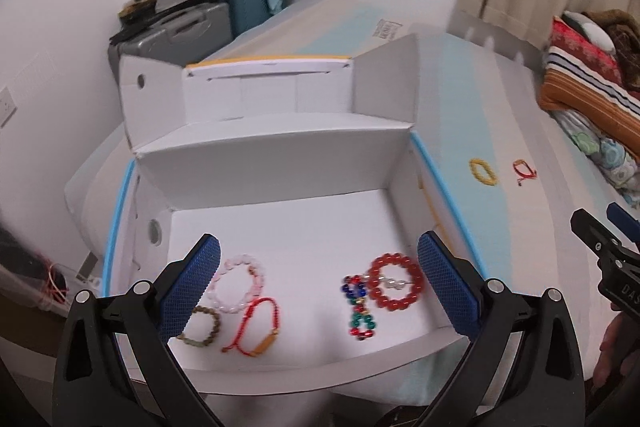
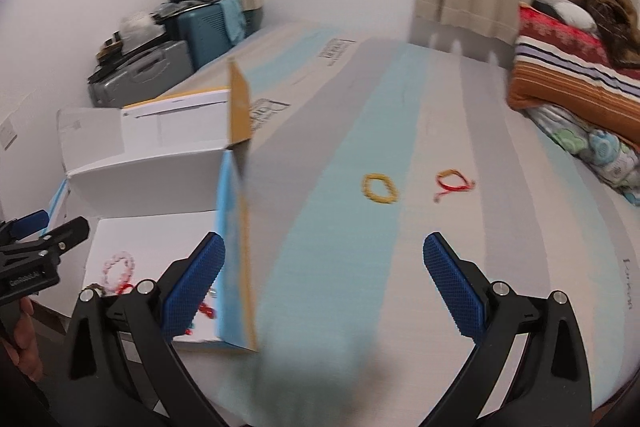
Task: Organize jewelry
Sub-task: 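Move both tools back over the bed toward the yellow and red string bracelets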
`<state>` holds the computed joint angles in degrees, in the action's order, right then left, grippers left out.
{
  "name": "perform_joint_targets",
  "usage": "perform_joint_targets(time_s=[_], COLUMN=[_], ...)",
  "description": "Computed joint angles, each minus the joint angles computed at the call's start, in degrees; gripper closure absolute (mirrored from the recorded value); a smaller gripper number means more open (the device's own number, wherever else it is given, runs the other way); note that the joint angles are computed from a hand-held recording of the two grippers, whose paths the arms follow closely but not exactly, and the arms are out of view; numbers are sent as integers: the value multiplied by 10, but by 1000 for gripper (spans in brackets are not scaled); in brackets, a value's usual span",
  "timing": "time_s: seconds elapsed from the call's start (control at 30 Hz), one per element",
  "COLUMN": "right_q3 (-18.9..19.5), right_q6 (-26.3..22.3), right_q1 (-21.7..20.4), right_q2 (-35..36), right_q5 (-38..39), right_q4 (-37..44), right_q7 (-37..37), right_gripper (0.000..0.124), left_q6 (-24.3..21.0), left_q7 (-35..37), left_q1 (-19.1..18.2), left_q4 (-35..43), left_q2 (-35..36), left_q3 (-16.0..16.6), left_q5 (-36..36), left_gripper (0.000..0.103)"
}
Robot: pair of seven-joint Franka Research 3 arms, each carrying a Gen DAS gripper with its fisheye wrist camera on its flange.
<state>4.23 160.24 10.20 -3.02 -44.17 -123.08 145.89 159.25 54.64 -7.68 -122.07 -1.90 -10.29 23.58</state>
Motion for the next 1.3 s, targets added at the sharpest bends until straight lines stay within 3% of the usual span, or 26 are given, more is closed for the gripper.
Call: perform_joint_targets(time_s=[0.47,0.73,1.07,1.3], right_q3=[6,1,-32,-71], right_q6=[31,34,55,56], right_q1=[-90,-139,-173,-155], right_q2=[-76,-79,-36,34], right_q5=[23,30,82,97], right_q4=[-83,-81,-47,8], right_q7=[-16,-59,-117,-150], right_gripper=[28,28,28,28], left_q6=[-15,-25,-45,-94], left_q7=[-7,18,40,66], left_q1=[-48,-80,-115,-148], left_q4=[68,140,252,391], left_q2=[44,104,207,317], left_q3=[-25,-32,-30,-21], left_q5=[21,4,-13,-21], left_gripper=[6,6,6,6])
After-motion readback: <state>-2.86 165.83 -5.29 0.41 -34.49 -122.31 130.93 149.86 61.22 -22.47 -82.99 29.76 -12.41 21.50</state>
